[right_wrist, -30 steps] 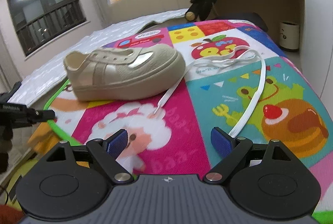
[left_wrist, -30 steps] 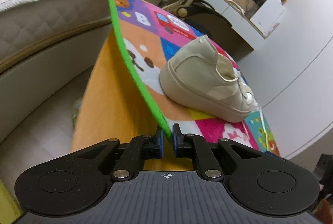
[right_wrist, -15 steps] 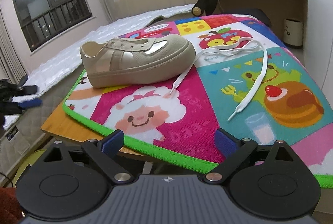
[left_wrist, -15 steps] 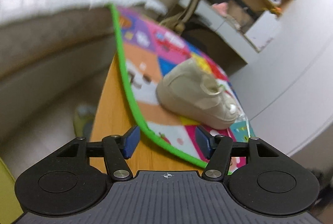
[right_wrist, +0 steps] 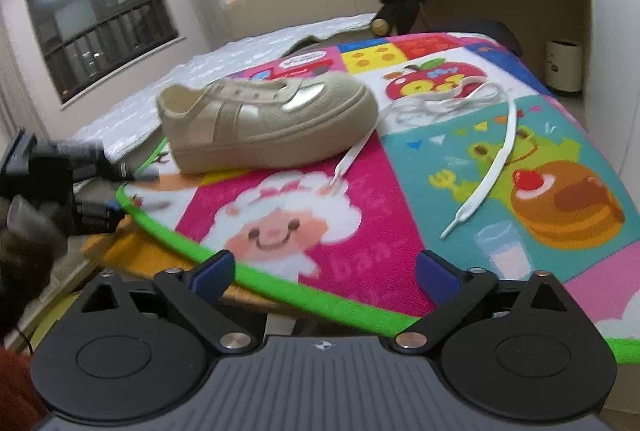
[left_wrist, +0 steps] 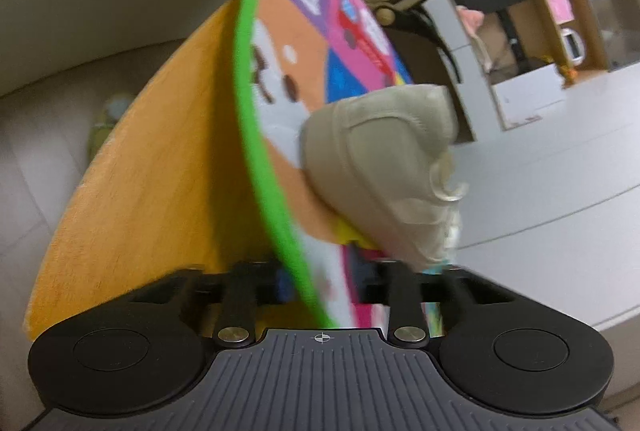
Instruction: Lace up shoes with both hands
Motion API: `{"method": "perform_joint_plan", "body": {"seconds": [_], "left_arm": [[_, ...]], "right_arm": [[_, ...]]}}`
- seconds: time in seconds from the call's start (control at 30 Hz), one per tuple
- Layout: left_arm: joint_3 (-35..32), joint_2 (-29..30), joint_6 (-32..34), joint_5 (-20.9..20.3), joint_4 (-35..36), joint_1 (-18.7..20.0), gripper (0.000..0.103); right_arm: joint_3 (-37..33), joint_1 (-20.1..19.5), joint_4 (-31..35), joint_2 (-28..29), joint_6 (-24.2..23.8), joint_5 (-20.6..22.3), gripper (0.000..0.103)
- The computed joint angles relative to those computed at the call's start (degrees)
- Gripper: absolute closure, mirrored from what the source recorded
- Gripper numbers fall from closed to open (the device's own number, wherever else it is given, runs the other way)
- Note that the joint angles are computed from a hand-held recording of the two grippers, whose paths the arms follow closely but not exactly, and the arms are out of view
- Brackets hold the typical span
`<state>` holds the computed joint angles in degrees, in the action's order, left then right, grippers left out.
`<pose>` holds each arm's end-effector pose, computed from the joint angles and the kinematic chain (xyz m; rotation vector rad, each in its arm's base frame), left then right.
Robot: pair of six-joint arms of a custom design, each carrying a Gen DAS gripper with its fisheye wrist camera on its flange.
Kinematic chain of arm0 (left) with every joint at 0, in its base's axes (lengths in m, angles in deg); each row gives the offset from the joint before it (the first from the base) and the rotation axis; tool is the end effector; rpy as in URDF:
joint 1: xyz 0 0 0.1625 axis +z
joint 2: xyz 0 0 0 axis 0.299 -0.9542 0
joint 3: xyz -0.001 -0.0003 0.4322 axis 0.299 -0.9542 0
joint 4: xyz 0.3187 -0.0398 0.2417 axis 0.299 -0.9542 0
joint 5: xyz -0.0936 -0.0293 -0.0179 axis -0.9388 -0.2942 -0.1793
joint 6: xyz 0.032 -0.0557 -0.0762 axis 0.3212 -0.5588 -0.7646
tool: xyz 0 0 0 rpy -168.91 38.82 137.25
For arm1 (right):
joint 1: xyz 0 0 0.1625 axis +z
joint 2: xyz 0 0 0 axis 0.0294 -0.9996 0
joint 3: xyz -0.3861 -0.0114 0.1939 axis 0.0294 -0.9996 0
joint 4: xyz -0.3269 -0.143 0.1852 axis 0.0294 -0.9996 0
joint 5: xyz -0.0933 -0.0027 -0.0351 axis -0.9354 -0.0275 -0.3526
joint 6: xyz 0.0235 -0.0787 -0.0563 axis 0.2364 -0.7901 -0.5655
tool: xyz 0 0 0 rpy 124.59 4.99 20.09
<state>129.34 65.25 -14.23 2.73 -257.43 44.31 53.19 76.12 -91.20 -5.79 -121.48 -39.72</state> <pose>-0.1724 -0.7414 0.0688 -0.8384 2.5179 -1.6251 -0.0282 -0.8686 0.2262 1.3449 -2.6774 0.6962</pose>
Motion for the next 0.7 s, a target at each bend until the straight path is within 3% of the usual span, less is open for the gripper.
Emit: {"method": "perform_joint_plan", "body": {"seconds": [0.1,0.17,0.2,0.23,0.3,0.33,0.43,0.57,0.63,0.7], "left_arm": [[0.0,0.3,1.6,1.8,-0.1,-0.5,0.094],[-0.6,0.7,4.0,3.7,0.3,-1.1,0.094],[-1.1,1.0,5.5,4.7,0.5,-1.5,0.094],[-1.4,1.2,6.9,5.6,0.5,-1.8,0.094],[-1.4,1.5,8.5,6.4,-0.2,-2.0,0.093],[-1.4,1.4,8.4,6.2,-0.3,-2.0,0.093],[-1.1,1.3,7.8,5.3,-0.2,-1.6,0.093],[-1.2,1.1,9.7,6.0,0.8,-1.9,0.093],[-1.8,1.3,10.4,7.5,2.2,-2.3,0.093],[-1.8,1.3,10.9,7.9,2.3,-2.4,0.093]], "right_arm": [[4.6,1.8,-12.0,-0.9,-8.0,4.0,0.013],[5.9,3.5,-18.2,0.1,-15.2,4.6,0.041],[5.8,4.6,-19.2,1.0,-18.3,3.7,0.067],[5.3,5.4,-19.0,1.8,-20.9,2.6,0.069],[4.7,6.3,-17.3,3.3,-27.1,1.6,0.064],[5.4,6.5,-17.9,3.8,-30.2,1.5,0.055],[7.6,6.5,-18.8,4.7,-38.4,1.1,0.055],[10.5,5.9,-31.1,7.4,-49.3,4.5,0.055],[9.3,5.9,-32.6,8.7,-53.9,6.0,0.038],[7.9,6.1,-34.2,9.6,-54.9,7.9,0.034]]}}
